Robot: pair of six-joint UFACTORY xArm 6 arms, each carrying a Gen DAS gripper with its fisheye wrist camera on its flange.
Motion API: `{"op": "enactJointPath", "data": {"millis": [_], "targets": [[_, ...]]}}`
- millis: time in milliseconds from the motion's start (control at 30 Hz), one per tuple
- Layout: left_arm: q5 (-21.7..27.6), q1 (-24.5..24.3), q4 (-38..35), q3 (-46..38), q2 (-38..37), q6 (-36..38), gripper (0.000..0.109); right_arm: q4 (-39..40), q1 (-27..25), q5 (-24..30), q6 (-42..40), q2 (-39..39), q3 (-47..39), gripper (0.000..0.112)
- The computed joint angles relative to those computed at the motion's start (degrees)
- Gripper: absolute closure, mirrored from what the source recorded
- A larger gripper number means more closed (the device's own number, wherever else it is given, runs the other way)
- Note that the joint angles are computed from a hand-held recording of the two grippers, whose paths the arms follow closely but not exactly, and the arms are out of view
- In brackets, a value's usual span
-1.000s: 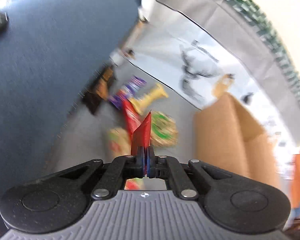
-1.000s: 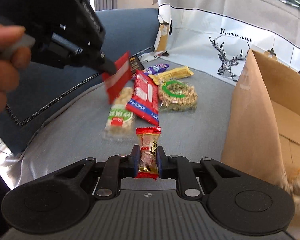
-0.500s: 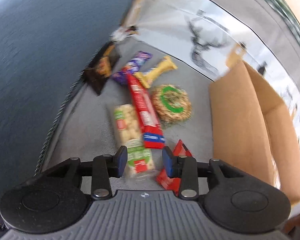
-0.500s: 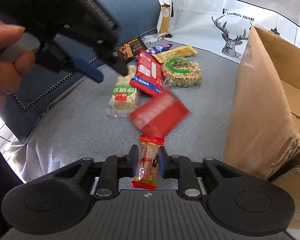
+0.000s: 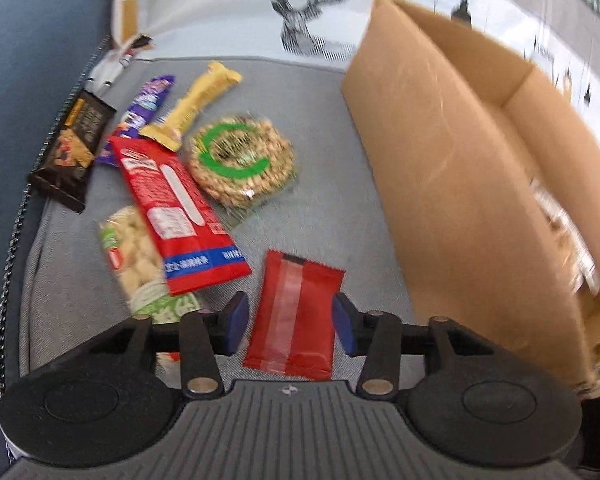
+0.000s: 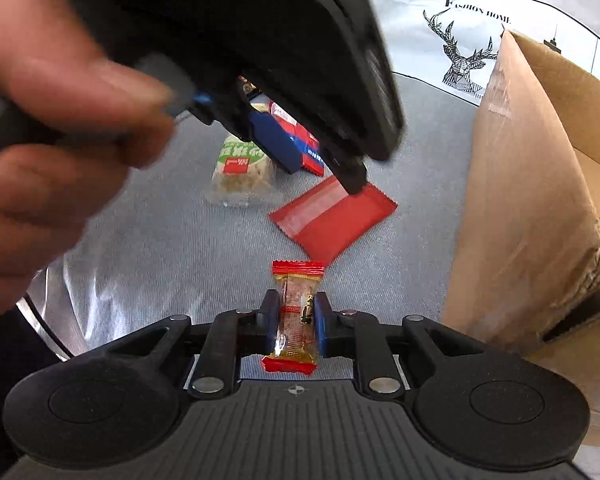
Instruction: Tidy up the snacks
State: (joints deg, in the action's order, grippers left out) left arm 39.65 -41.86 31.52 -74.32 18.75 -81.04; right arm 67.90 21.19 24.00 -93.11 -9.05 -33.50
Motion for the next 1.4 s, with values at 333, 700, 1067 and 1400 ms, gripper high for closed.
{"op": "enactJointPath", "data": {"millis": [333,700,1067,1400], "targets": [[9.1,-1.1,-3.8,-9.3,7.5,10.6,0.040,-0.7,-0.2,0.8,1.2,1.3,-1.5,0.091],[5.9,-1.3,-0.3,-5.4,4.0,5.8,0.063,2.4,0.4,-0.8,-2.9,0.6,-0.4,0.092],[6.2,-3.9,20.4,5.4,-8.8,-18.7,0.063,15.4,-0.4,0.7,-14.7,-6.2,3.0,0.095],[10.6,-5.7,24.0,5.8,-12.9,-23.8,0.063,18.1,-5.0,5.9,-19.8,-14.4,5.7,0.095]]}}
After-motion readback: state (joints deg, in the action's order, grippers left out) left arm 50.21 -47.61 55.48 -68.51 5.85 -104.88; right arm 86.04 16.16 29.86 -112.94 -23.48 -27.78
